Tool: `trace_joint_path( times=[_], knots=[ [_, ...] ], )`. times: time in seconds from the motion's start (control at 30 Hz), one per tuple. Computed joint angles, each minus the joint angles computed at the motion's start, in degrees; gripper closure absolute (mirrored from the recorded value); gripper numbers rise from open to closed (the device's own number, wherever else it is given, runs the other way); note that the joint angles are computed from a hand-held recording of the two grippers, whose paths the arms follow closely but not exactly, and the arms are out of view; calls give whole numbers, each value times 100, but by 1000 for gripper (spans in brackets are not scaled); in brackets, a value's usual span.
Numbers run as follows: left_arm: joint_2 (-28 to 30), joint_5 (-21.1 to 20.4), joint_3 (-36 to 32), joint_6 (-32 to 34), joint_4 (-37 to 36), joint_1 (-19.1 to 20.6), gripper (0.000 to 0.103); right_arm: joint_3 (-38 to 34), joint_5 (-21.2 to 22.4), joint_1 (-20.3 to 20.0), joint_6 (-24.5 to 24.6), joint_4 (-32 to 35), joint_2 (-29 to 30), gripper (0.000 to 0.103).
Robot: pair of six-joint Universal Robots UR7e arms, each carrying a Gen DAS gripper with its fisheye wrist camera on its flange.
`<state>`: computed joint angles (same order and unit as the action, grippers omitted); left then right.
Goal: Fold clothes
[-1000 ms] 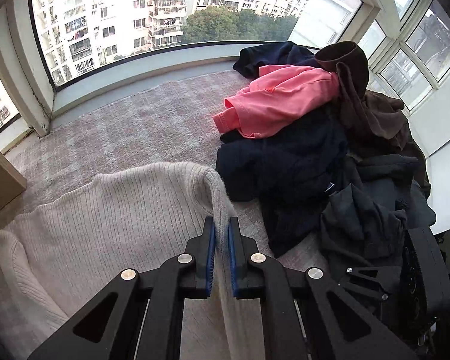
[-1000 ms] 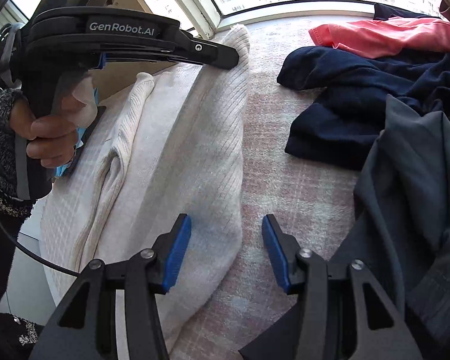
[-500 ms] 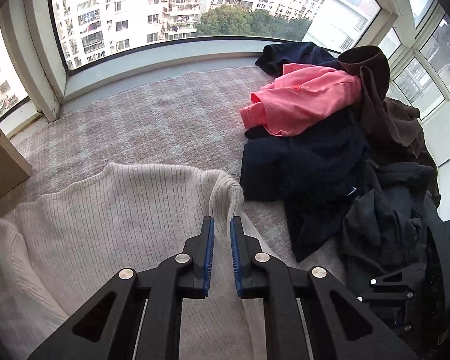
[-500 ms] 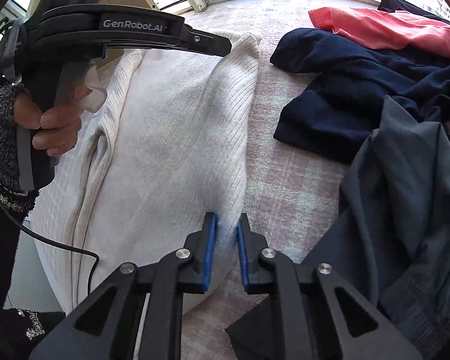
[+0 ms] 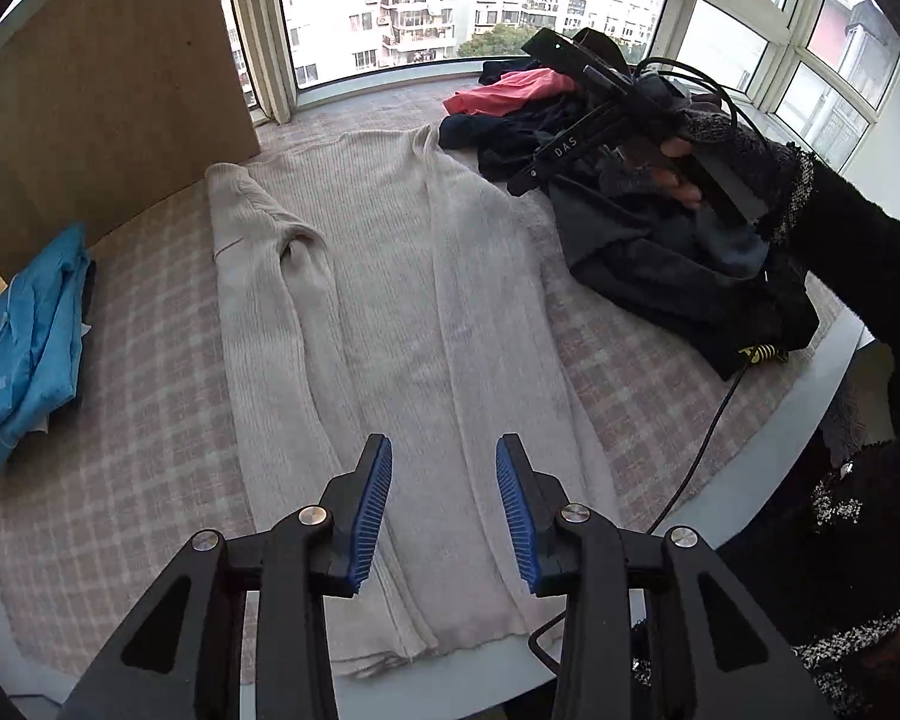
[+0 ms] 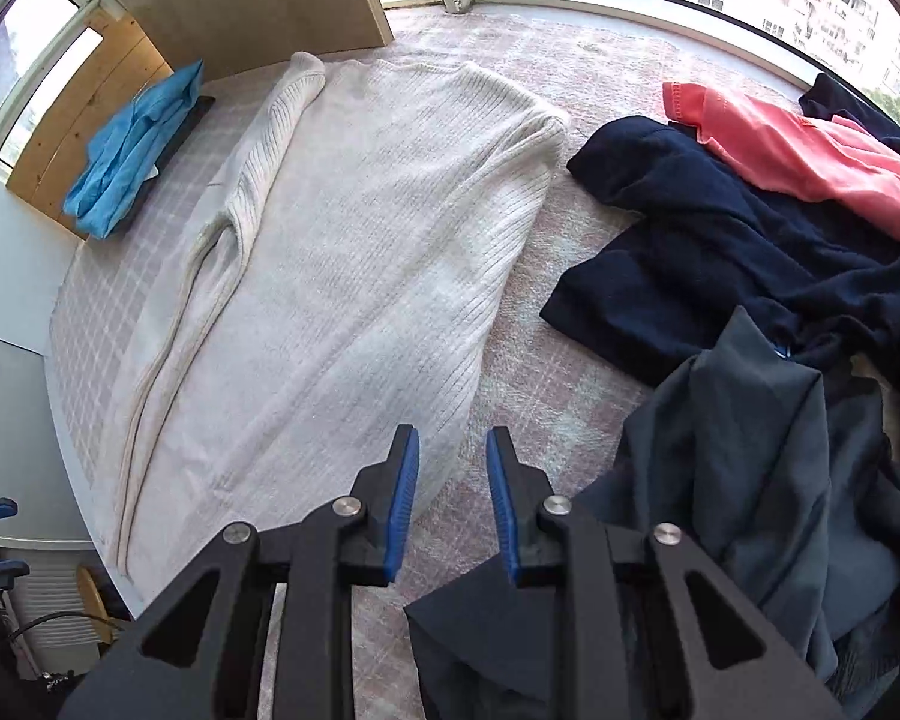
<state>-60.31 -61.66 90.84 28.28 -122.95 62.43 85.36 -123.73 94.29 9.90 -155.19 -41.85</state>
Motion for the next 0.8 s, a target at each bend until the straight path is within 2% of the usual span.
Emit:
trace_joint_path(
  times=[0.03, 0.07, 0.13, 0.27, 0.37, 0.47, 0.63, 0.73, 0.8],
  knots=[
    [-189, 66, 302, -284, -77, -8, 63, 61, 84, -8, 11, -114, -78, 78],
    [-375, 128, 593, -569, -140, -16, 63, 119, 168, -15, 24, -225, -154, 67],
    [-584, -42, 1113, -946, -160, -17, 63, 73, 157, -37, 23, -187, -154, 55],
    [-618, 32, 2134, -788, -874, -221, 63, -218, -76, -86, -6, 198, 32, 55],
    [-463, 479, 2629, -759, -1560, -386, 63, -281, -54, -173, 44, 338, 66, 55],
    [-261, 923, 2840, -714, -1992, -471, 63, -203, 132, -272, 93, 289, 30, 55],
    [-127, 1269, 3101, -487, -2428, -560, 58, -150, 316, -339, 47, 342, 37, 55],
    [-100, 1435, 3098, -869, -2374, -635, 57, -162, 223, -298, -74, 361, 114, 55],
    [-145, 1571, 3271, -877, -2603, -811, 59, -168, -174, -174, -255, 207, 206, 55]
  ],
)
